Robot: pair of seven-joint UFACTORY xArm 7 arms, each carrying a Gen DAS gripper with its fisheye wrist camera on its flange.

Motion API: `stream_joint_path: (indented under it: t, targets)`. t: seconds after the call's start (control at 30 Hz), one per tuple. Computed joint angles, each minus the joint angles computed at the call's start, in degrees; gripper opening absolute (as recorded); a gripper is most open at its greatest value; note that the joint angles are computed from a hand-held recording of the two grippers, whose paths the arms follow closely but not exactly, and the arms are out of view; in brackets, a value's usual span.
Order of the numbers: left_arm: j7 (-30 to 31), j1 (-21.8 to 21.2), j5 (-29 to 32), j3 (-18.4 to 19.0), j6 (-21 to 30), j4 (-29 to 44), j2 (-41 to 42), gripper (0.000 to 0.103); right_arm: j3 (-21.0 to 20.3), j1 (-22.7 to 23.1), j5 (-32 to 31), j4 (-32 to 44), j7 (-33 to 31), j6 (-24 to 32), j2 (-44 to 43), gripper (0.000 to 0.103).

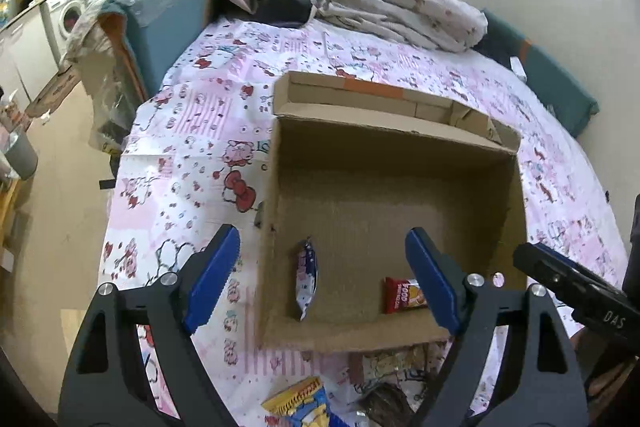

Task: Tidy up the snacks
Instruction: 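Carry both snacks into the box and open both tools, then grasp the clear brown snack with left tool while right tool grasps the white packet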

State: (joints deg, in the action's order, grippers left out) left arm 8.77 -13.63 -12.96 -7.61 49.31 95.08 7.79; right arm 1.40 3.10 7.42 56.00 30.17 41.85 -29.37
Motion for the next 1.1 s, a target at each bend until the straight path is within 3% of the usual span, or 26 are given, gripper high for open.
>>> stream_joint_path:
  t: [0.2, 0.27, 0.6, 0.73, 1.03, 1.1]
  targets:
    - [3.56, 1.22, -1.04, 0.91, 1.67, -5.37, -5.90, 0.083, 0.96, -0.16, -0.36, -0.15, 2.38, 4.56, -3.91, 0.087]
    - [4.38, 1.71, -1.58, 1.48, 3.13, -7.60, -8.03, 0.087, 1.15, -0.09, -0.09, -1.16, 3.72, 6.16, -6.27, 0.087]
    - [1.61, 3.83, 2.02, 3.44, 5.67, -16.61, -17.15, 0.091, 2.43, 0.44, -0.13, -4.61, 9.16, 14.70, -15.84, 0.087]
    - [-2.45, 4.96, 2.83, 4.23, 11.93, -15.37, -17.29, 0.091, 2.50, 0.97, -0.38, -5.28, 8.85, 15.56, -18.03, 0.087]
    - [-3.41, 5.77, 4.88, 4.35, 20.17, -19.24, -17.89, 0.090, 2.54, 1.34, 1.39, -7.82, 11.40, 16.60, -20.11, 0.087]
    - [-5.55, 6.06, 5.90, 4.12, 22.46, -19.96, -17.17, 0.083, 2.45, 1.36, 1.83, -8.41, 12.08, 16.14, -20.48, 0.087]
